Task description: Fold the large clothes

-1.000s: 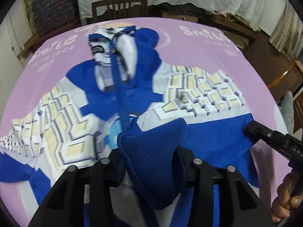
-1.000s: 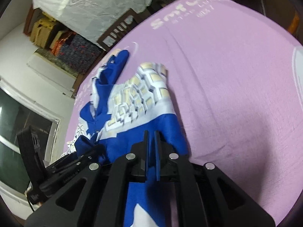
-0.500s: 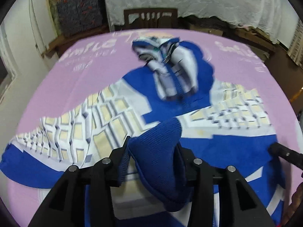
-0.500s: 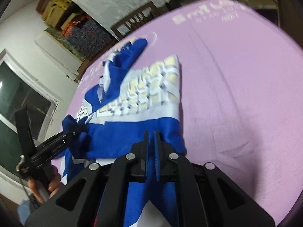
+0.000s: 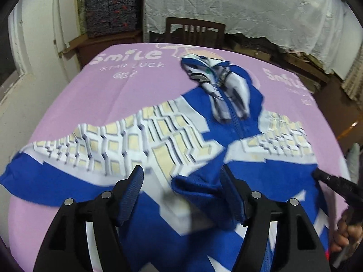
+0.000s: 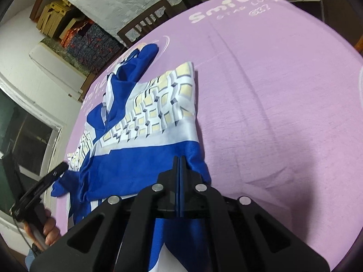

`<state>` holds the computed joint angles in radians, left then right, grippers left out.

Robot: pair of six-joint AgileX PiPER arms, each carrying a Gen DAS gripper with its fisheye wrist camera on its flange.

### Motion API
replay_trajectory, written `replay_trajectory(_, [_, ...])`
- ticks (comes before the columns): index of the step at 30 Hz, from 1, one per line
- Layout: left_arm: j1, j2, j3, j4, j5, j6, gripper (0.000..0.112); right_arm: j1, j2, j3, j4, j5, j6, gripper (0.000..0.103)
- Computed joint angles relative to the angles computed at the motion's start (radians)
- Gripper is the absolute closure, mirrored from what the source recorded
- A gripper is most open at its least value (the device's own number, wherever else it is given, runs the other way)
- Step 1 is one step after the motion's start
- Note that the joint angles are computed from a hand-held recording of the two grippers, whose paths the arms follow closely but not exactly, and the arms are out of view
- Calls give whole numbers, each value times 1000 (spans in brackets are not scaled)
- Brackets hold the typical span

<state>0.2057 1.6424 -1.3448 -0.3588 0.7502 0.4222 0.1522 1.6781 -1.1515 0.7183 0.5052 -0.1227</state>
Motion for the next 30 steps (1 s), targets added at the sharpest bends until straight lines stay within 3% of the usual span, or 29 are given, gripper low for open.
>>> replay_trajectory(2, [4, -6, 28, -43, 16, 39, 42, 21, -37, 25, -35, -46, 29, 101])
replay_trajectory(4, [-31, 3, 53, 23, -19, 4, 42, 43, -58, 35, -6, -74, -34, 101])
replay_trajectory(6, [-58, 18, 81, 111, -72, -61, 41, 62, -50, 21, -23, -68, -29, 101])
replay_trajectory(8, [-33, 44, 72, 85, -57, -52, 40, 73, -4, -19, -116, -25, 61, 101])
replay_trajectory(13, [94, 13, 72, -97, 18, 91, 40, 2, 34, -21, 100, 41, -107, 103])
replay_trajectory(14, [125, -27, 98, -99, -3, 104, 40, -2, 31, -16, 125, 45, -131, 103])
replay_trajectory(16, [193, -70, 113, -106, -9, 129, 40, 17, 18, -14, 96, 24, -119, 98])
replay_trajectory(18, [285, -67, 87, -141, 32, 160, 39, 30, 5, -9, 70, 9, -107, 96])
replay_trajectory(24, [530, 74, -54, -114, 95, 76, 39, 12, -7, 19, 146, 11, -173, 93])
replay_trajectory(26, [563, 115, -89, -103, 100, 48, 39, 20, 0, 13, 75, 5, -104, 102])
replay_trajectory(30, [605, 206, -185, -113, 136, -2, 39, 19, -3, 23, 14, -35, -34, 103])
